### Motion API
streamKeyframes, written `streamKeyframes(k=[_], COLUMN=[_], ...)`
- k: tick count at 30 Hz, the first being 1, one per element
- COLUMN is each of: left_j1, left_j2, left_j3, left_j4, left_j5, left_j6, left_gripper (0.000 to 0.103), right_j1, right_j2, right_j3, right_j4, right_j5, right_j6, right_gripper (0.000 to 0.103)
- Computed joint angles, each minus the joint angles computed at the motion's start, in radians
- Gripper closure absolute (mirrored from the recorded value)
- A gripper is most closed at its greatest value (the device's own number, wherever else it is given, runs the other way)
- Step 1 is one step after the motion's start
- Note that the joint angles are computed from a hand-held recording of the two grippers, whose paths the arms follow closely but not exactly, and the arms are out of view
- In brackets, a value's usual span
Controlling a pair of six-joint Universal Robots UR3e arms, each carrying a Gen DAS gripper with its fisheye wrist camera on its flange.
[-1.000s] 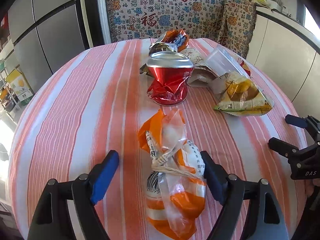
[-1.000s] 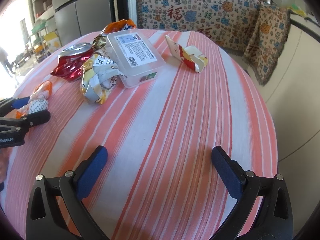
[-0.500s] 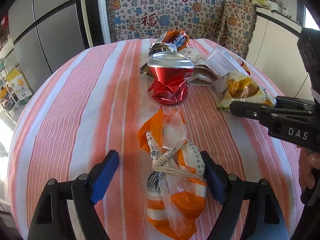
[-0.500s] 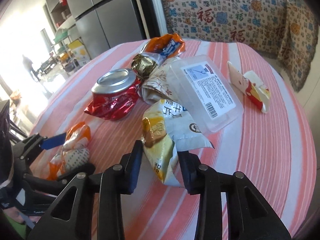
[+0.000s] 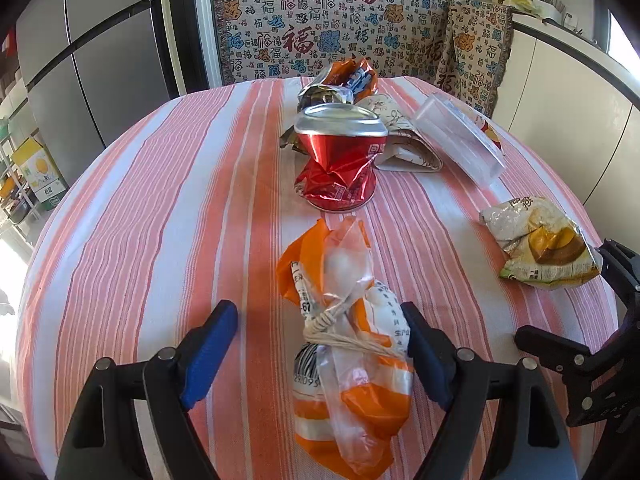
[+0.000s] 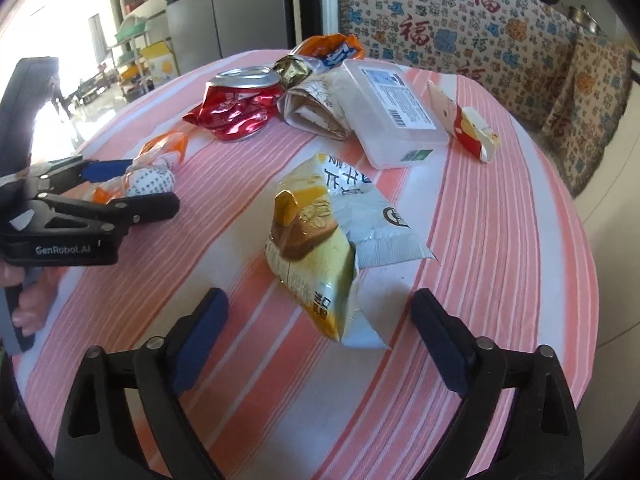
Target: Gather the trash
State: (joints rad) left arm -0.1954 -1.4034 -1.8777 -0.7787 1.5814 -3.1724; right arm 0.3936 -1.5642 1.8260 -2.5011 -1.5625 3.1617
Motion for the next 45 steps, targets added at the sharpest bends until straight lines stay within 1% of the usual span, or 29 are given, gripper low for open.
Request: streamKeyframes(k=[1,11,45], left_j1=[0.0,0.002,0.005], left_j2=[0.0,0.001,0.002], left_j3=[0.0,0.0,-0.001], left_j4=[0.0,-0.001,-0.002], left_j5=[0.0,-0.003,-0.008], left_j6=[0.0,0.002,0.006], left_gripper=[0.02,0.02,0.02], right_j1=[0.003,0.006,0.007], right_j2=[0.013,-0.009,-0.011], right_j3=[-0.016,0.013,0.013], right_j4=[0.007,-0.006,-0.003], right_j5=[-0.007,-0.015,-0.017], right_j6=[0.011,0.021,0.022], right_gripper=[0.0,0.001,0.001])
